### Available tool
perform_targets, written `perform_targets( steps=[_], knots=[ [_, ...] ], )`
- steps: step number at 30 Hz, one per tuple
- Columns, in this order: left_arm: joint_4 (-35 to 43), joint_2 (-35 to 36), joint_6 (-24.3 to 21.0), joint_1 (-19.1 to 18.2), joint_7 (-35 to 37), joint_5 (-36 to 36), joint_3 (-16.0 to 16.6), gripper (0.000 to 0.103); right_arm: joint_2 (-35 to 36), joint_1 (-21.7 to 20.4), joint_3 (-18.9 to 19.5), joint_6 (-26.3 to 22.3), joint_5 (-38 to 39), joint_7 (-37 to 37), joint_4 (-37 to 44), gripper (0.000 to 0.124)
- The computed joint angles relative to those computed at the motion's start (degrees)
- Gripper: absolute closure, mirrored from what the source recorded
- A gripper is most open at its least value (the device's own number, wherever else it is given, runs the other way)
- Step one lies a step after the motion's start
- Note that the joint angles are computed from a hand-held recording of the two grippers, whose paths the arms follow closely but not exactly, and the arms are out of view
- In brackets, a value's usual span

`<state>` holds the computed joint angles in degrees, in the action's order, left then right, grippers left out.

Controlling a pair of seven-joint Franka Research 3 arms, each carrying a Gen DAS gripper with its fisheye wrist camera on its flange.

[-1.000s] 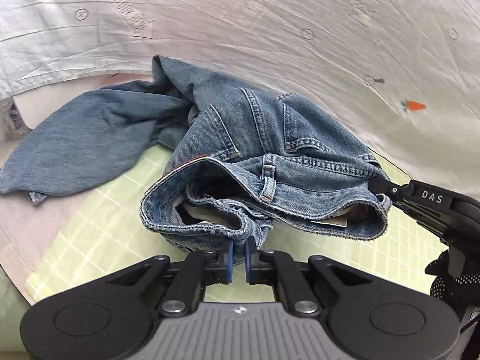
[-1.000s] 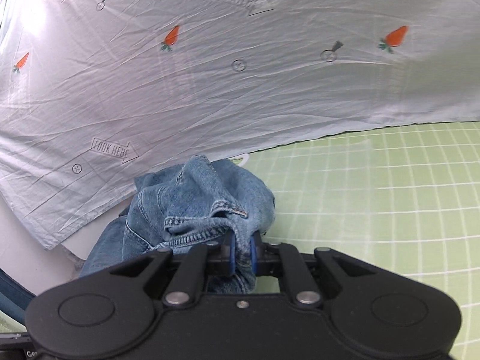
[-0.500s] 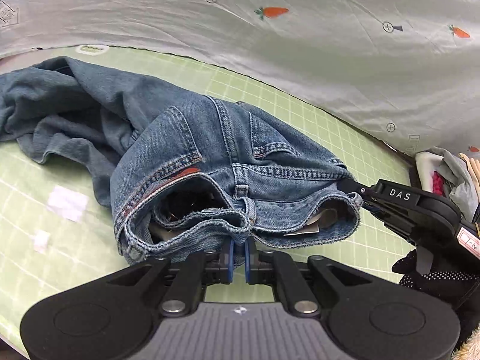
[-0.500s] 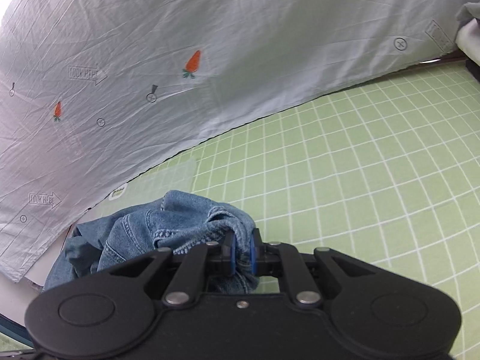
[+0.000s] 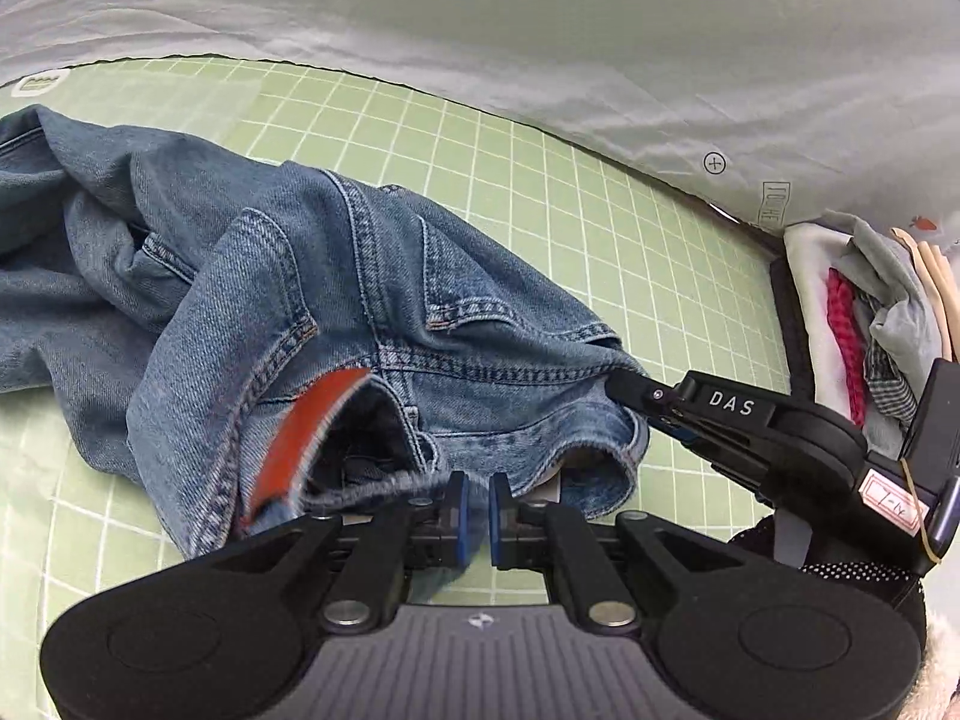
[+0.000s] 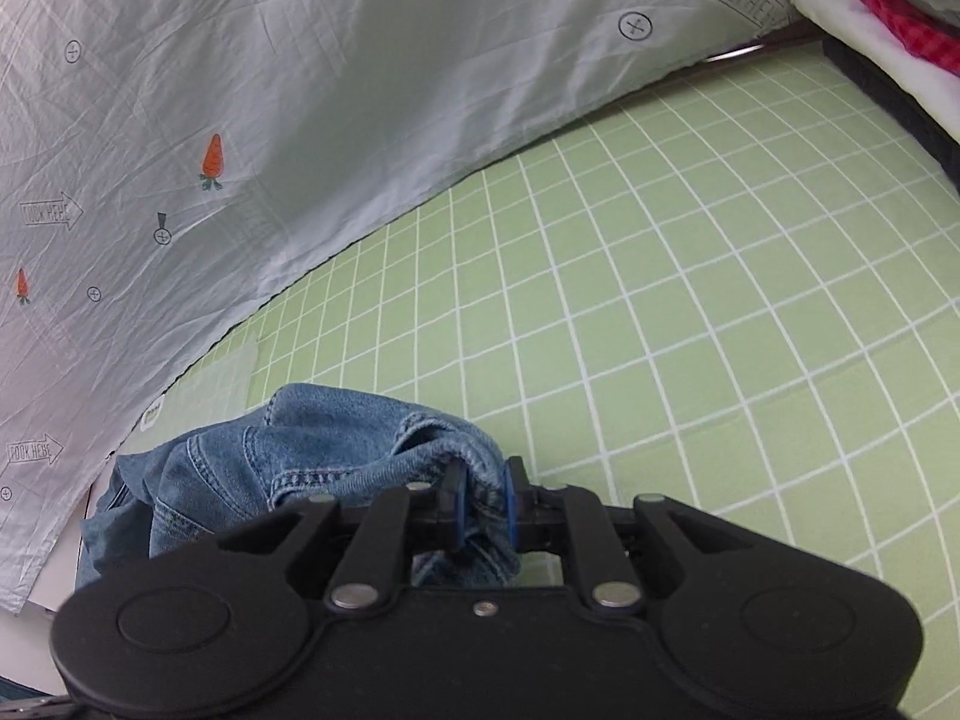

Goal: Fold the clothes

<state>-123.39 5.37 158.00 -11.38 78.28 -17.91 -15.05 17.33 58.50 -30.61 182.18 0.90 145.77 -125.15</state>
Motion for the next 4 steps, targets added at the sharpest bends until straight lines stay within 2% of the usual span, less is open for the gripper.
perform_targets(
  steps=[1,2,4],
  knots=[
    [-0.40,-0.47,0.03,-0.17,-1.02,1.78,0.34,0.092,-0.10,-0.33,0.56,-0.51,1.14,-0.49,-0.22,0.108],
    [-0.82,-0.97,0.06,-0.31,-2.10,3.65,0.69,0.089,-0.18,1.00,-0.88,-0.68,-0.03,1.26,-0.55,0.106],
    [-0.92,-1.11,0.23,0.14,-1.42,2.30,0.81,0.088,-0.13,4.79,-4.73,-1.10,-1.24,4.01,-1.22,0.103]
  ],
)
